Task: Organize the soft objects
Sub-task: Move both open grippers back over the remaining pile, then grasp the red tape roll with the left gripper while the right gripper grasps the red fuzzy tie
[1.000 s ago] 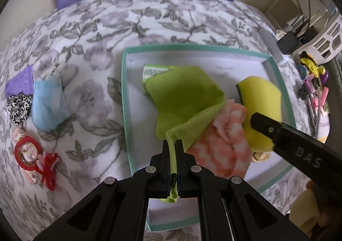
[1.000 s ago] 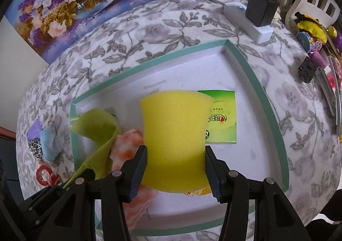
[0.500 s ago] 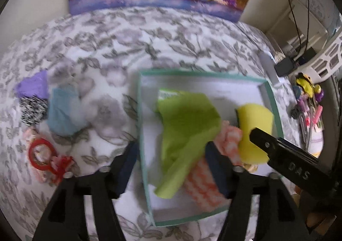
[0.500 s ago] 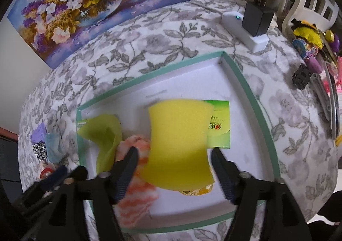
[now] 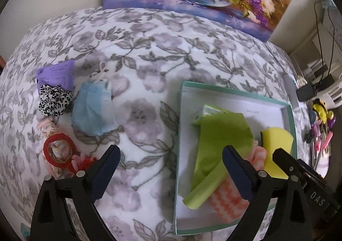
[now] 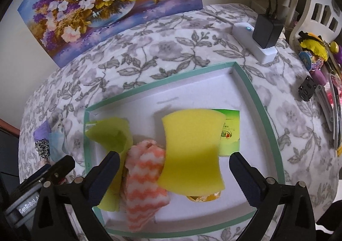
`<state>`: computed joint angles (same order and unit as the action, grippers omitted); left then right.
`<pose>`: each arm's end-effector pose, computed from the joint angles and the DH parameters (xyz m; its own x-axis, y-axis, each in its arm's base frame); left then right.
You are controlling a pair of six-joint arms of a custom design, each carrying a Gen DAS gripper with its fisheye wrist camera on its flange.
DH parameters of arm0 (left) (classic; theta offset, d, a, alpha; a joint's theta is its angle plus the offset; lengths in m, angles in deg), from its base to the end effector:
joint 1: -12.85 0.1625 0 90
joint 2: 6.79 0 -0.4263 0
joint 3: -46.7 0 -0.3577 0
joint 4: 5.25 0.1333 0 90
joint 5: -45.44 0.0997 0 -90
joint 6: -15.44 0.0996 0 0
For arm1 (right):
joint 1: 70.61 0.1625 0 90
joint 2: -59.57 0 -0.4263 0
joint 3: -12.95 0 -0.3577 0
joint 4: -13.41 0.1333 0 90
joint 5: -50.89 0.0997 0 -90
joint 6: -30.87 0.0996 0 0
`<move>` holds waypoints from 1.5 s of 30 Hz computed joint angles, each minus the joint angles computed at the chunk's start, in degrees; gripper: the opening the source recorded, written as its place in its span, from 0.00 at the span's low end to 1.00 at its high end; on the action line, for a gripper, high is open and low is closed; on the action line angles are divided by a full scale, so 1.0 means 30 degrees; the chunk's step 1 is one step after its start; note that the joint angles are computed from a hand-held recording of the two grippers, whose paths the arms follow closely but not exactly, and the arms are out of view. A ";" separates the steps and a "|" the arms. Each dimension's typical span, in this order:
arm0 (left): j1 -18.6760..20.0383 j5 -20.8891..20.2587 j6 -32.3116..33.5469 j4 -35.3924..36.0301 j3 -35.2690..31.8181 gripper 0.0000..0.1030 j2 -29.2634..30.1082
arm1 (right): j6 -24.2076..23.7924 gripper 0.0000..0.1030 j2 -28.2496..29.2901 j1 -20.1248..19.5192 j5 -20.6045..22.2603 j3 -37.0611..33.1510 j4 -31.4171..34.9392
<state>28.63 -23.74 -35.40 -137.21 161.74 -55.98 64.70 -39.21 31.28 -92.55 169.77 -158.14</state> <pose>-0.4145 -0.2924 0.0333 -0.7553 0.3999 -0.5192 0.4659 0.8848 0.0038 0.1015 -0.2232 0.2657 -0.6442 0.6581 0.3898 0.2043 0.6392 -0.7414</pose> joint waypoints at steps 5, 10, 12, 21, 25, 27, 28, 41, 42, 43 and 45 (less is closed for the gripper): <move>0.0199 0.0588 -0.0446 -0.0011 0.0251 0.94 -0.0626 | 0.0138 1.00 -0.0064 0.0153 0.0171 -0.0064 -0.0041; 0.0406 0.1796 -0.1126 0.0768 0.0421 0.94 -0.1555 | 0.0357 1.00 0.0149 0.0672 0.0220 -0.0214 -0.0482; 0.0542 0.2384 -0.1558 0.1349 0.0509 0.94 -0.2027 | 0.0589 1.00 0.0643 0.1210 -0.0038 -0.0481 -0.0395; 0.1217 0.6025 -0.5073 0.5876 0.0846 0.96 -0.4741 | 0.1191 1.00 0.4756 0.3765 -0.0839 -0.2675 0.0116; 0.1461 0.7344 -0.6139 0.7740 0.1039 0.99 -0.5919 | 0.0724 1.00 0.7026 0.4551 -0.0875 -0.3744 -0.0587; 0.1561 0.7910 -0.6496 0.8542 0.1104 0.99 -0.6420 | 0.0540 1.00 0.8045 0.4743 -0.0672 -0.4254 -0.0851; 0.1607 0.8109 -0.6676 0.8884 0.1114 0.99 -0.6614 | 0.0439 1.00 0.8516 0.4813 -0.0540 -0.4492 -0.0961; 0.3415 0.6867 -0.6436 0.9063 0.1887 0.99 -0.8113 | -0.0282 1.00 1.2975 0.4805 0.1077 -0.6907 -0.0226; 0.3630 0.6476 -0.6192 0.8753 0.1947 0.99 -0.8034 | -0.0242 1.00 1.3199 0.4702 0.1200 -0.6996 -0.0095; 0.3794 0.6206 -0.6023 0.8494 0.1989 0.99 -0.7935 | -0.0218 1.00 1.3389 0.4653 0.1301 -0.7073 -0.0063; 0.4128 0.5516 -0.5698 0.7967 0.2100 0.99 -0.7641 | -0.0311 1.00 1.3866 0.4436 0.1729 -0.7212 -0.0007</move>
<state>41.02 -7.19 -52.49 -113.30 168.04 -78.91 63.76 2.39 44.59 -87.36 148.13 -158.16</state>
